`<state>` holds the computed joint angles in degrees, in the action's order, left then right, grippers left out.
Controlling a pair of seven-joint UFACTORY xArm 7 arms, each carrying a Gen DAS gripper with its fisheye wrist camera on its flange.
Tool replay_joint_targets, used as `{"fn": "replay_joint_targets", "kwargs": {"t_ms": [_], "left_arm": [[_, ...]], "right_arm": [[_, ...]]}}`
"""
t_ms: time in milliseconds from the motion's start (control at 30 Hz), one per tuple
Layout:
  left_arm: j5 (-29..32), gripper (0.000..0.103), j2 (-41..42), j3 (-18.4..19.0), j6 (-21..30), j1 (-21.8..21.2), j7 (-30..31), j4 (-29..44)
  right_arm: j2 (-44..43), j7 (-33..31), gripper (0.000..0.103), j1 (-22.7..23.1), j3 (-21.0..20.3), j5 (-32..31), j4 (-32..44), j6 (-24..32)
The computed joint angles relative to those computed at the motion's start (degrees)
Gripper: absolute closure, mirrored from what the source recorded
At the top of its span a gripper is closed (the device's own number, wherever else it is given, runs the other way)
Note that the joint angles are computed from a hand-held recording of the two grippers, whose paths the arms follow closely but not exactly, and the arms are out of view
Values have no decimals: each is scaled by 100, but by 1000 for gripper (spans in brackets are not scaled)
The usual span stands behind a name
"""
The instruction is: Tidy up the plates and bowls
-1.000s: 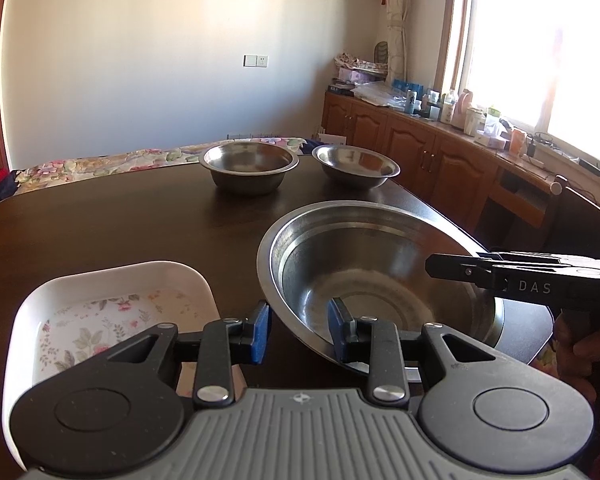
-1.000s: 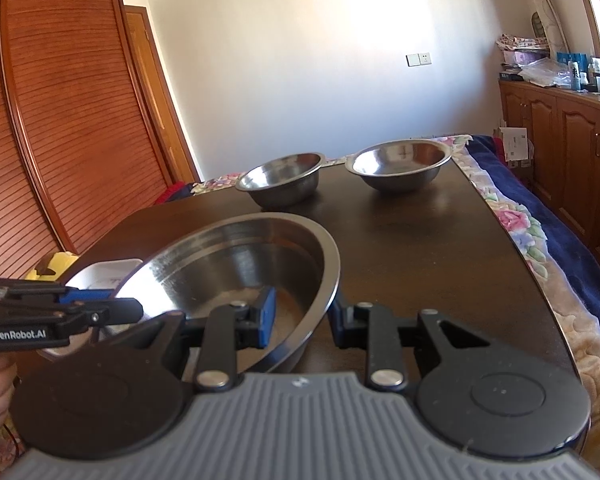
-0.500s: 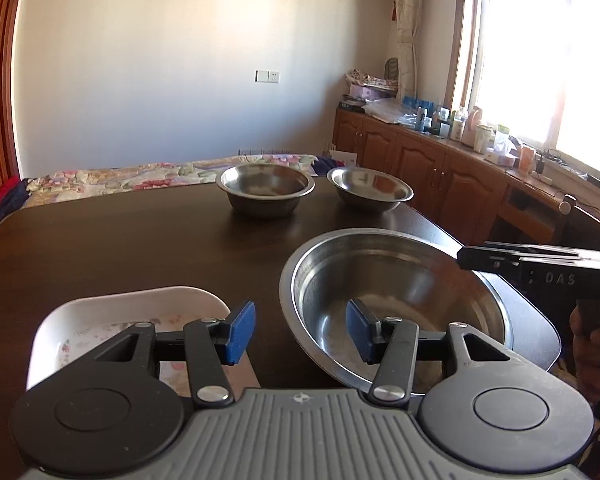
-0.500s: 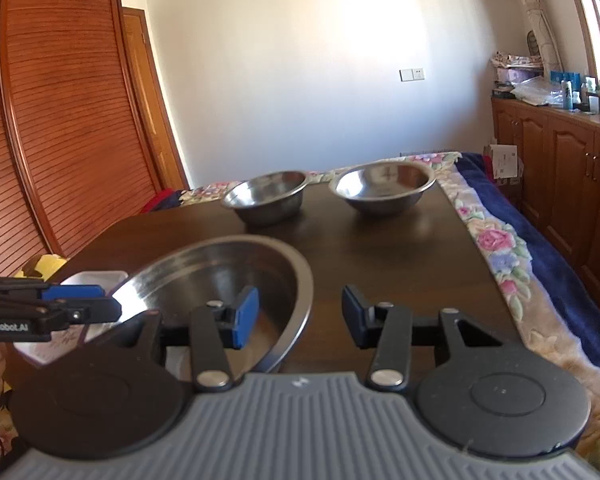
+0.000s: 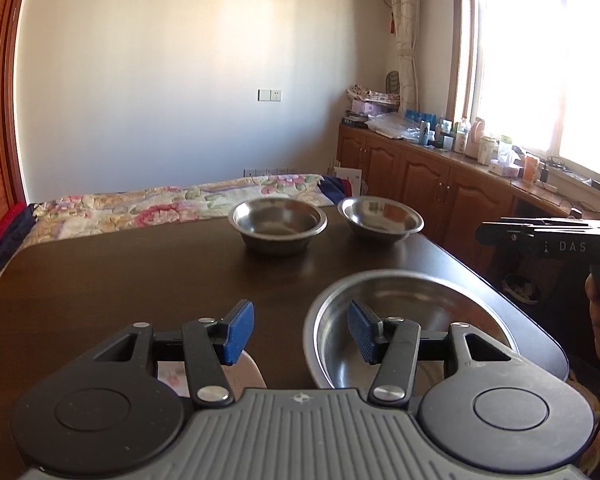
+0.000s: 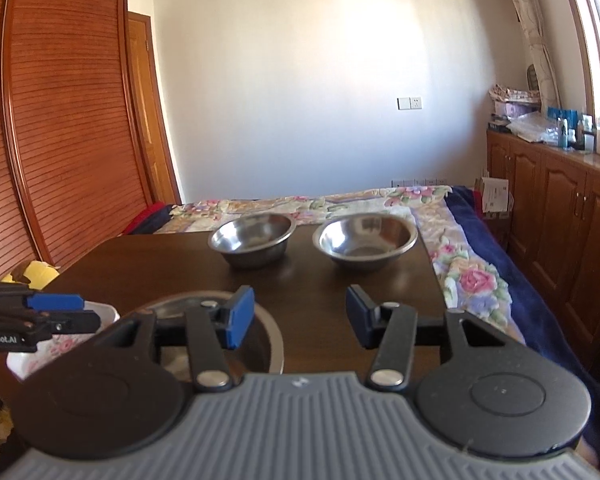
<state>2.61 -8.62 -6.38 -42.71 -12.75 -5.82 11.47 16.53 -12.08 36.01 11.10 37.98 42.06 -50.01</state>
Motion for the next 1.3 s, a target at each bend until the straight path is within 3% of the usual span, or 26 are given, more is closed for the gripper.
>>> {"fn": "replay_joint_targets", "kwargs": {"t_ms": [167,567,733,967,1033,1300], "left_arm": [[93,47,204,80,145,96,91,367],[330,47,1038,228,825,376,84,1628],[50,47,1397,189,1055,338,369,2152],[125,47,1908,181,1285,392,397,2751],[240,48,2058,154,1404,472,295,2949],[906,54,2549,-132,1861,967,-380,3615]], "right_arm": [[-38,-351,50,-91,-124,-68,276,316],[325,-222,51,-513,-458,-934,1240,1540],[644,54,53,-678,-525,-1572,1742,2002],[1083,625,60,-977,-457,-2559,2425,2579],[1222,918,68,-1283,-227,-3017,2614,2729],[1668,1295,72,-1404,-217,-3710,3392,3365]]}}
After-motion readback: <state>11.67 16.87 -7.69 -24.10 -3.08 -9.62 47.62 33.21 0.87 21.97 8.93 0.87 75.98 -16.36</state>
